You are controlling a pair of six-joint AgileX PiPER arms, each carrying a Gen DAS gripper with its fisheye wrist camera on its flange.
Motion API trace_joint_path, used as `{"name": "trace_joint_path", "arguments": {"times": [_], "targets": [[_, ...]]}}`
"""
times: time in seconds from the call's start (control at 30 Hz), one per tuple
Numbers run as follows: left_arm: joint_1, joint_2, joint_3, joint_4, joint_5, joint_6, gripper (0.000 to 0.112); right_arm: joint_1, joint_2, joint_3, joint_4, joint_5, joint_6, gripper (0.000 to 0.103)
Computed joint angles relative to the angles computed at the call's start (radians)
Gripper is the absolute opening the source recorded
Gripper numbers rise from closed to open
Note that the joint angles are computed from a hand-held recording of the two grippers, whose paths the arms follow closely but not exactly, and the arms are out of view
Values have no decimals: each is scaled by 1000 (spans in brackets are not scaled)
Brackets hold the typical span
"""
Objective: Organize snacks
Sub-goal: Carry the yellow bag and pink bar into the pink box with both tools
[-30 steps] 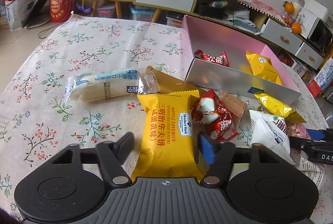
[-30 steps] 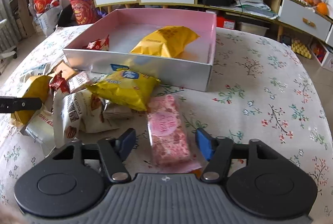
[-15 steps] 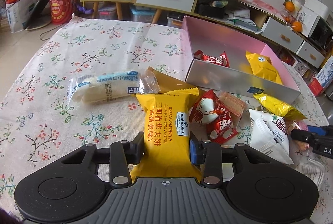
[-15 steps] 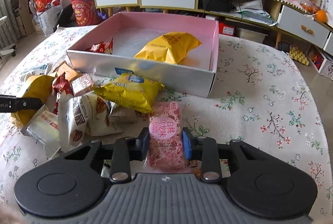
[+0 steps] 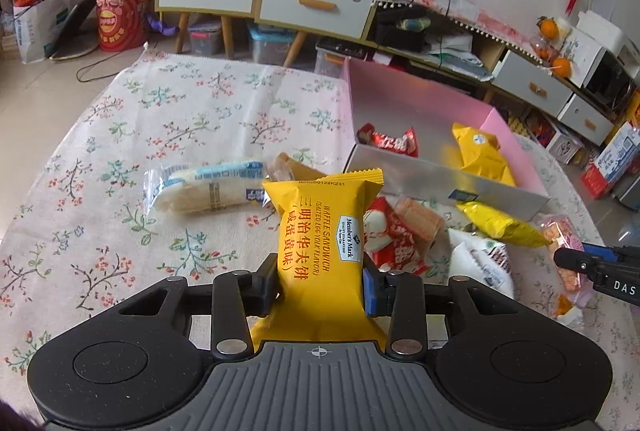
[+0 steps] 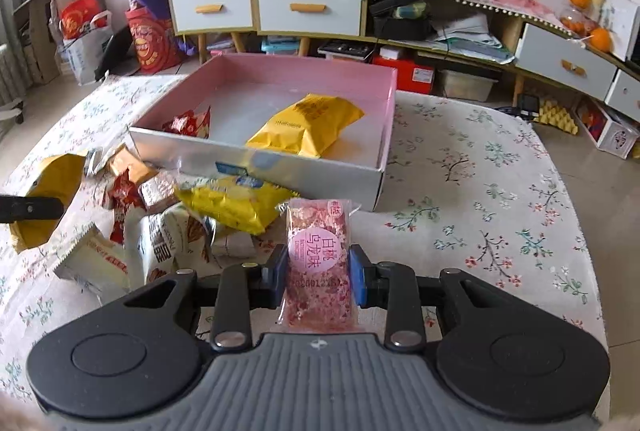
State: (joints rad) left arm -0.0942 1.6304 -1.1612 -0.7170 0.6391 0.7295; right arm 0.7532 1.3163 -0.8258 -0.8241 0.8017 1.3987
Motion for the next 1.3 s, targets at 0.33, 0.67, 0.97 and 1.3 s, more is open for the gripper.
{"name": "trace_joint_path", "arguments": {"times": [0.33,0.67,0.97,1.3], "targets": [[-44,9,-49,6,6,-56,37,-32,1,-45,-17,-15,28,29],[-131,70,-168,15,-8,-166,37,-120,53,-106,-36,-89,103,29],[-235,201,-329,85,-30,-313,37,-187,130,-160,-41,-126,172,29],[-309,393,-571,179,-33,-392,37,-292,298,-281,1,-134,47,29]]}}
